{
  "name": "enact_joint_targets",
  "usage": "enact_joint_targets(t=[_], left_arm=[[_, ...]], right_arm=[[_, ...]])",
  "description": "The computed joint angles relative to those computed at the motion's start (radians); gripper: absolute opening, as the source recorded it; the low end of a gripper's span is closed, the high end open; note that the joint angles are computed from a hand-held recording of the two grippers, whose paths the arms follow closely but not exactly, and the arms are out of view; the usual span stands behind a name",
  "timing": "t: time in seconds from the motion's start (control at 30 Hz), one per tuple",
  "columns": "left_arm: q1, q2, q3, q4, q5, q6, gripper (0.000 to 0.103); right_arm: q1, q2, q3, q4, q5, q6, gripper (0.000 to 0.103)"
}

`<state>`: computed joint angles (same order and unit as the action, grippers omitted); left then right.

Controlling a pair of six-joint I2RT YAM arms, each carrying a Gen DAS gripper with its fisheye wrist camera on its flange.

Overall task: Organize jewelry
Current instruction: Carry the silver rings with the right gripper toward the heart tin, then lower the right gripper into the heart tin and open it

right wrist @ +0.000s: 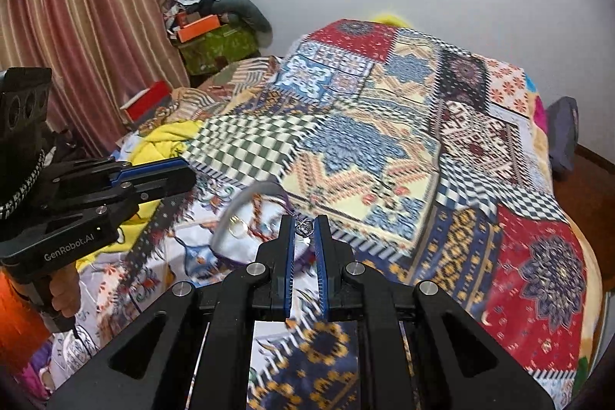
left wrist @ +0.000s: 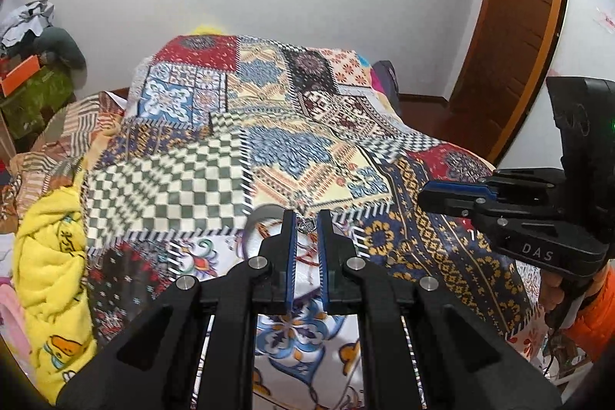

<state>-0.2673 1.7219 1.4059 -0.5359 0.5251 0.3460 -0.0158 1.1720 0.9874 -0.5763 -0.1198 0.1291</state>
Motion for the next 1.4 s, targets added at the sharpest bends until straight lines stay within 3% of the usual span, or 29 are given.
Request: enact_joint_targets(t=[0.3, 0.83, 1.4], left_arm=[[0.023, 0.062, 0.080, -0.024, 0.027, 0.003, 0.009], [-0.008, 0.216, 0.153, -0.024, -0.007, 0.047, 0.009], [0.006, 0.301, 0.217, -0.066, -0.020, 0.046, 0.009]], right_arm=[[0.068, 0.107, 0.027, 0.063, -0.010, 0.025, 0.009], [0.102, 0.263, 0.030, 0.109, -0.048, 0.012, 0.009], [0.155, 0.281, 0.035, 0.081, 0.019, -0.029, 0.009]])
